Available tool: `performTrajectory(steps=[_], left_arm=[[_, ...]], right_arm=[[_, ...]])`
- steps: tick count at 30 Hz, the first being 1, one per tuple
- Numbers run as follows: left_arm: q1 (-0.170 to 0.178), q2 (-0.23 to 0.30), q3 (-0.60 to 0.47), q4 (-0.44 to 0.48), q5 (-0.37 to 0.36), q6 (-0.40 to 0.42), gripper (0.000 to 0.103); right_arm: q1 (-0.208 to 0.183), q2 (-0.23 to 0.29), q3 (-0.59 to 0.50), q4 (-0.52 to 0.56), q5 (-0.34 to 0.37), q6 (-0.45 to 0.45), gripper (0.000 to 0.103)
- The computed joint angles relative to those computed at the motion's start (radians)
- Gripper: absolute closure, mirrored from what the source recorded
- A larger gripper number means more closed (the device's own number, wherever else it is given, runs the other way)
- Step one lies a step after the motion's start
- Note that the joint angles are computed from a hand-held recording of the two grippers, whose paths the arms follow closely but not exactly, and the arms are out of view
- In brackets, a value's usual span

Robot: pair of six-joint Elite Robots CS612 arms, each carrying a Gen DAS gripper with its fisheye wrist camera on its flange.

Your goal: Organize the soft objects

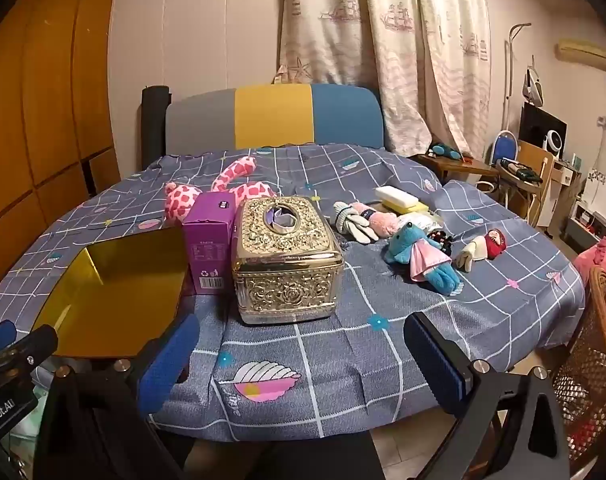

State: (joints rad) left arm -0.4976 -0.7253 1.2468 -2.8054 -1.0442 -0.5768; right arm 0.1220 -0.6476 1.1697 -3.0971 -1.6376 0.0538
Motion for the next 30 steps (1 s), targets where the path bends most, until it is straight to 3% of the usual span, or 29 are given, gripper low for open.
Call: performTrajectory(steps=[10, 15, 30], left_arm=[[-0.009, -0.003, 0.051, -0.053, 0.015, -0.005, 0.037], [0.004, 0.006, -0.002, 0.041, -0.019, -0.015, 0.037], [0.007, 0.006, -0.013, 0.079, -0.033, -0.022, 0.037]], right_arm=[[-0.001, -0.003, -0.002, 0.033, -0.008, -0.006, 0.0], [-0.001, -0.001, -0.003, 0.023, -0.01, -0.003, 0.0], [-0.001, -0.001, -0.006, 0.038, -0.01, -0.01, 0.0]])
